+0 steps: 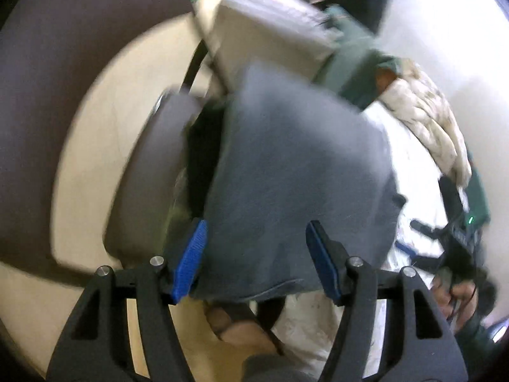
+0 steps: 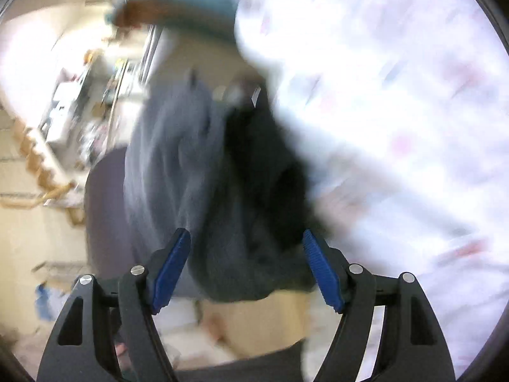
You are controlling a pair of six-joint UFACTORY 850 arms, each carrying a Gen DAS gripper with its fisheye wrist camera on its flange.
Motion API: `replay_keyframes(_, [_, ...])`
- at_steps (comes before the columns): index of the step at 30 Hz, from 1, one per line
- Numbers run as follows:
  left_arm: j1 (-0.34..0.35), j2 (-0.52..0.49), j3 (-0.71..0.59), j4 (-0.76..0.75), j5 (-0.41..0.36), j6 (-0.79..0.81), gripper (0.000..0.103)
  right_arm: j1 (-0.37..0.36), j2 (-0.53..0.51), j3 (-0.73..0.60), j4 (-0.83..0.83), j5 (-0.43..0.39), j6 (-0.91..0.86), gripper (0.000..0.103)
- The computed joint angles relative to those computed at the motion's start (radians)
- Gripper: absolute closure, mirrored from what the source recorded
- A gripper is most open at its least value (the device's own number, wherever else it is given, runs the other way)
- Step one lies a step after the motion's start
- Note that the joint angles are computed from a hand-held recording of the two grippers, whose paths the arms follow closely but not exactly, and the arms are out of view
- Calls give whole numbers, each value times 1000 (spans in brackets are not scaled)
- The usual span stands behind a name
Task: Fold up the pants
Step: 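Carry the bundle with both grippers onto the dark chair seat and release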
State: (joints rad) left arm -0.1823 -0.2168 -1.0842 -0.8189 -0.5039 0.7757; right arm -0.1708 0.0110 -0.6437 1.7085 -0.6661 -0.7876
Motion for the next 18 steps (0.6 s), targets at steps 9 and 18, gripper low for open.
replay_keyframes(9, [-89,-262,-340,26,-36,-54,75,144,-192,-467,-570,115,185,88])
replay_keyframes(18, [-71,-576,-655,226,-128,-335,102,265,-476,-762,-1094,126,609,102])
